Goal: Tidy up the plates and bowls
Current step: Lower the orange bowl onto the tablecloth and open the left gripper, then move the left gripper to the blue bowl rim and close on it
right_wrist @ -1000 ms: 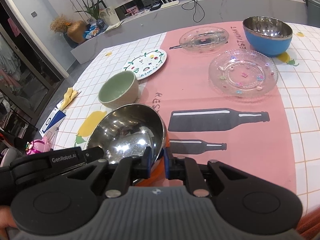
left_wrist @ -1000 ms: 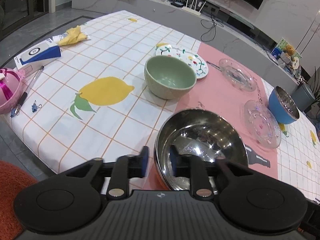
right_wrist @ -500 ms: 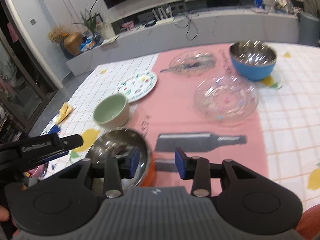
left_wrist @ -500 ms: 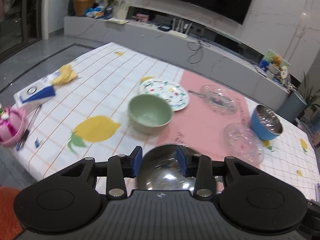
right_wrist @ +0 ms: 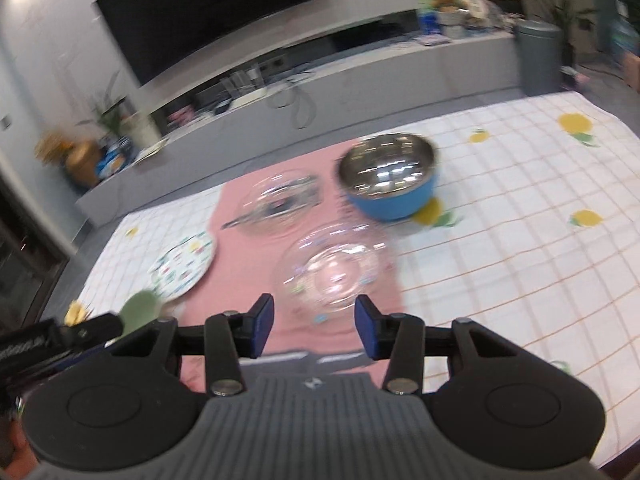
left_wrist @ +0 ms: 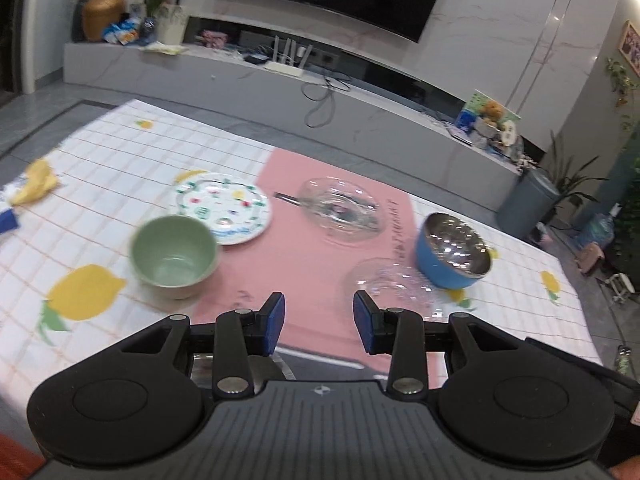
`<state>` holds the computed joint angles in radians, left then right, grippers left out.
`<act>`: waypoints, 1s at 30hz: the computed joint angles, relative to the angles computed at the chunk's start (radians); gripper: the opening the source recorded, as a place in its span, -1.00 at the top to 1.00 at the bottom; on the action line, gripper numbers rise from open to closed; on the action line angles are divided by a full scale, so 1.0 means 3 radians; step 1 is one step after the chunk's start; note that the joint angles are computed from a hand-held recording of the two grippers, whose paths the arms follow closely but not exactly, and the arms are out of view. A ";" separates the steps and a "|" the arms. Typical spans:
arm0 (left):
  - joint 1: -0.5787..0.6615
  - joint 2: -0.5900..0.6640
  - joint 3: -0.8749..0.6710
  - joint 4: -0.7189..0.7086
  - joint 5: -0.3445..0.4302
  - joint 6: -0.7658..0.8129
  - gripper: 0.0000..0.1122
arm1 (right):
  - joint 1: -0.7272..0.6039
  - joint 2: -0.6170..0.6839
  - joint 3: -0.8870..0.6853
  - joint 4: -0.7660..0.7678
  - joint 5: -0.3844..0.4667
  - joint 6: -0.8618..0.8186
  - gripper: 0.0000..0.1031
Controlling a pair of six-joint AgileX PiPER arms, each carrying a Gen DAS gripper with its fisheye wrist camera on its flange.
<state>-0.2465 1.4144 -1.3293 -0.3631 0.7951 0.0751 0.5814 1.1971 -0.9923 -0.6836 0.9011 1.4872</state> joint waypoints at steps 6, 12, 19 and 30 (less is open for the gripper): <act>-0.0350 0.0268 -0.0125 0.0006 -0.0205 -0.0305 0.20 | -0.0393 0.0265 0.0047 -0.0383 0.0035 0.0561 0.14; -0.0802 0.0732 -0.0492 0.0521 -0.0414 -0.0931 0.18 | -0.0829 0.0651 -0.0212 -0.0257 -0.0049 0.0304 0.15; -0.1000 0.1342 -0.1160 0.0954 -0.0420 -0.1472 0.18 | -0.1202 0.1039 -0.0552 -0.0245 -0.0049 0.0136 0.15; -0.1148 0.2288 -0.2347 0.1000 -0.0102 -0.1663 0.07 | -0.1732 0.1466 -0.0838 -0.0053 -0.0314 -0.0052 0.14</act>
<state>-0.5907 2.1007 -2.0335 -0.0629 0.7644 -0.4237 0.0619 1.6370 -1.2436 -0.6994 0.8069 1.4717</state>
